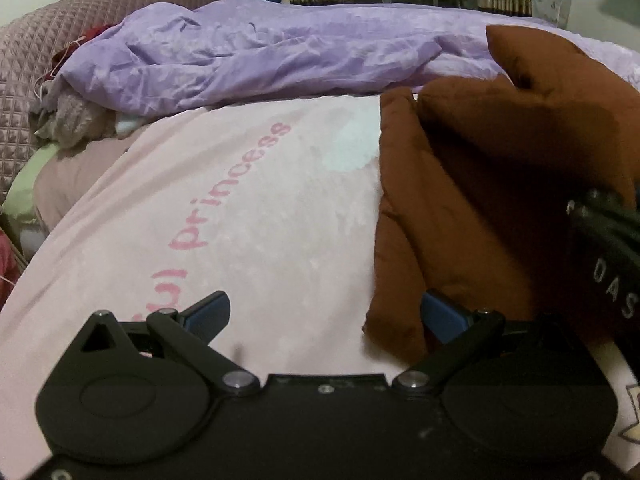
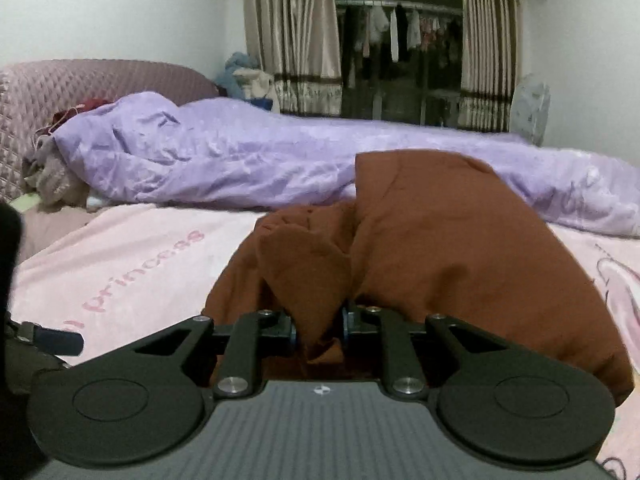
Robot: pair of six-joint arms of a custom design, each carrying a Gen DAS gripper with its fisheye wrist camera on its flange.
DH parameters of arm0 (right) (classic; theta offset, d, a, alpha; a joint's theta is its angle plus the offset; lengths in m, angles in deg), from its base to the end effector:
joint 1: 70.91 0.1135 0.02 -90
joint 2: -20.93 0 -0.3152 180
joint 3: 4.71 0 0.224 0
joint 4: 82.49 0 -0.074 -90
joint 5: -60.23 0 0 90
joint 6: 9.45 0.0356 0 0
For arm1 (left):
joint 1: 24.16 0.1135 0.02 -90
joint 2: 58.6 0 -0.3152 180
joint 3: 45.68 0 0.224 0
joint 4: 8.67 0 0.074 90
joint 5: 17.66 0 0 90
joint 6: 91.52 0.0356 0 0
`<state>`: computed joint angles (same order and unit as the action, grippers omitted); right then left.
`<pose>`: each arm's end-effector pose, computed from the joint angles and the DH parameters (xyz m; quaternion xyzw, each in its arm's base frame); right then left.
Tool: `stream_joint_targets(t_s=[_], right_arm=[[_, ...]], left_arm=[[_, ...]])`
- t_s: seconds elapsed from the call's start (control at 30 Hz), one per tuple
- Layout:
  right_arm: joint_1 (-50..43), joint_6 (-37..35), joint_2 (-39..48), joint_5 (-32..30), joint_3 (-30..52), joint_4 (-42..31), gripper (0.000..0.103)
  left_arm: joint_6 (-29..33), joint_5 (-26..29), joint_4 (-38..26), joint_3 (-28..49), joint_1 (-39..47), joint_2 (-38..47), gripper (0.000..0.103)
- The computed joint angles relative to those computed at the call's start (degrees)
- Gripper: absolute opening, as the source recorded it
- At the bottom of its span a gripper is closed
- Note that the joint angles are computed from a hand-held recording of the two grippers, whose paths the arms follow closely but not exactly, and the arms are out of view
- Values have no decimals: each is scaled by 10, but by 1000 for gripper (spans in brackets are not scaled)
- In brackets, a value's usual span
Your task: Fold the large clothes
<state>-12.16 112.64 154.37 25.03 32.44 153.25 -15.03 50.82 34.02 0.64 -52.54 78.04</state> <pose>0.1722 0.2277 0.0583 0.0014 0.8291 -0.0289 0.5584 0.2878 -0.1407 0.0268 0.0516 0.9171 0.0357 0.3938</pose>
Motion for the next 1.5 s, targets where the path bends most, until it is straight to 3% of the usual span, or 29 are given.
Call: stream_joint_targets(t_s=[0.17,0.27,0.5,0.6,0.73,0.87,0.93,1.03,1.07,1.17,1.27,1.4,1.5], right_arm=[[30,-38,-67,43,-29,59,18],[33,-47,-89,35,-37,80,18],[22,38,-4,-40,0,24,18],[35,36,-30,-39,0,16,17],[50,1,-77,-14,7,-2,17],[20,70,-33,-48,33,-71,17],[15,77,14,-64,26,-26,17],[23,69,32,-53,32,-19,18],[26,66,28,-51,33,-24,22],[29,32,-7,-83,16,-19,47],[41,-4,-72,-112,-29,0,72],[64,23,-206,-122,-104,-17,72],[102,5,-303,-59,-155,-13,73]], left_arm=[[15,-1,-2,-9,9,-30,103],[17,-5,4,-15,14,-34,103],[-10,35,27,-24,41,0,103],[-17,63,47,-46,55,-13,103],[-15,50,30,-43,62,-23,103],[-13,61,24,-33,54,-8,103],[-7,49,6,-19,38,4,103],[-14,50,12,-17,31,17,103],[-16,52,9,-19,33,13,103],[-24,36,-6,-33,30,-14,103],[-32,10,17,-76,18,-69,103],[-48,-37,24,-123,-25,-180,103],[-53,-76,31,-136,-72,-243,103]])
